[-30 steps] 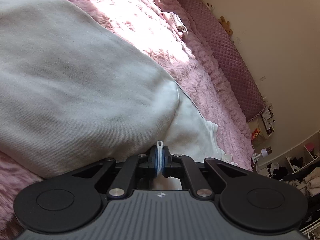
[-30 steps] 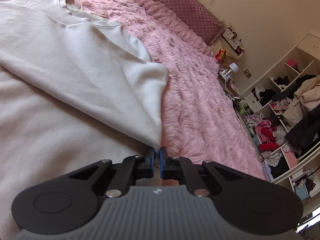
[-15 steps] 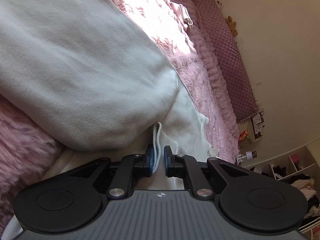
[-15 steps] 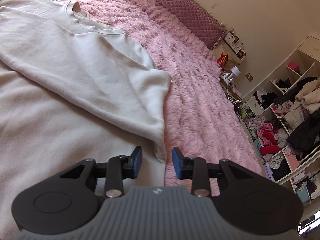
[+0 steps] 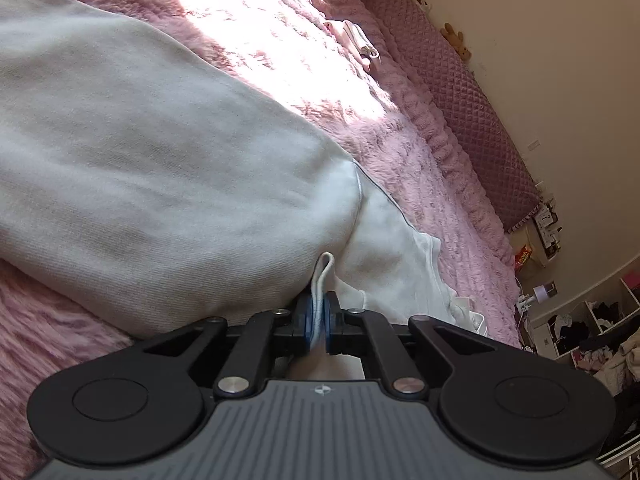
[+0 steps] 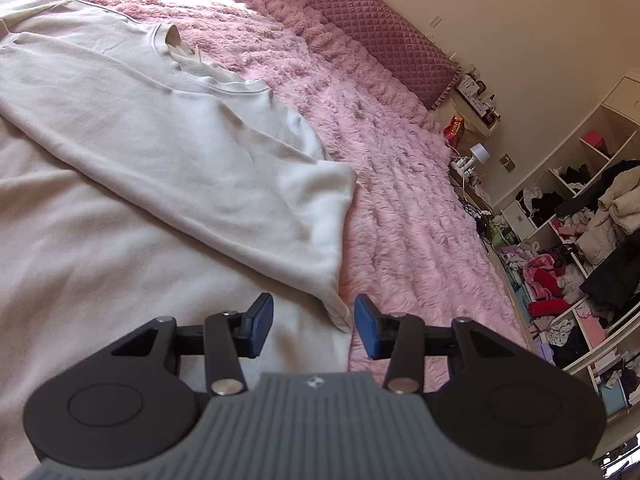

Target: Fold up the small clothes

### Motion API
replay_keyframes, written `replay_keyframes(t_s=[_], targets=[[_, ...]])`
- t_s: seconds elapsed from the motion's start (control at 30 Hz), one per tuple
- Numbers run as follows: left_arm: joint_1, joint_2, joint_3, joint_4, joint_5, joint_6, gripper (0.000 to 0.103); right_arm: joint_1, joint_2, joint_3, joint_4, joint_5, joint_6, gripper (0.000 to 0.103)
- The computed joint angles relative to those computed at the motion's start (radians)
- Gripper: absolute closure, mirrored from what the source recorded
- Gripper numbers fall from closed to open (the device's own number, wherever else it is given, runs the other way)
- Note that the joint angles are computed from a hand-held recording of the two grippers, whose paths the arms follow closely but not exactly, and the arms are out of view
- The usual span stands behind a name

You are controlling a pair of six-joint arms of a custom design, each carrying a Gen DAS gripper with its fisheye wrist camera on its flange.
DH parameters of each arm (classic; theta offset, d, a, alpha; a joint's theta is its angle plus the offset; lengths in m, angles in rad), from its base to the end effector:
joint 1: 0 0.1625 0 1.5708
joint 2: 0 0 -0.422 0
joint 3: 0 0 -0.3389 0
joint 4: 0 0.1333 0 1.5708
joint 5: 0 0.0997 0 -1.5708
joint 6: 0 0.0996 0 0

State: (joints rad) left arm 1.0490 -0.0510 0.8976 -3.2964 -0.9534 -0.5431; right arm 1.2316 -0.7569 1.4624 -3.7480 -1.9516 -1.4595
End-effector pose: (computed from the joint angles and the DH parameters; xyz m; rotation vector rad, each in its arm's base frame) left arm -0.2193 -0.7646 -0.0449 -0.4265 2.6519 -1.5060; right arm -0.1310 -0.6607 0.3226 0.6462 -1.5838 0.6950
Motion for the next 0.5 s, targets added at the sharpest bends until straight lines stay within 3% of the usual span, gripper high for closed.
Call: replay_keyframes(t_s=[0.07,0.13,0.17,0.23,0.33,0.5], targets=[[-0.011,-0.039,0.094,-0.104,-0.018,0.000,0.096,0.014,-0.016,0.031,0.006,0.005,0.034,0.060],[-0.025,-0.095,0.214,-0.187,-0.021,-0.008,0.073,0.031,-0.047,0.086,0.032,0.037,0.102,0.059],[-0.033,-0.126,0.284,-0.234,-0.013,-0.006,0.067,0.037,-0.059,0.108,0.045,0.056,0.125,0.058],[-0.052,-0.193,0.426,-0.310,0.036,-0.010,0.046,0.063,-0.082,0.170,0.072,0.115,0.162,0.056],[-0.079,-0.283,0.625,-0.440,0.136,-0.023,0.043,0.103,-0.080,0.220,0.106,0.171,0.167,0.047],[-0.100,-0.368,0.845,-0.703,0.352,-0.088,0.043,0.184,-0.029,0.249,0.147,0.201,0.171,0.047]])
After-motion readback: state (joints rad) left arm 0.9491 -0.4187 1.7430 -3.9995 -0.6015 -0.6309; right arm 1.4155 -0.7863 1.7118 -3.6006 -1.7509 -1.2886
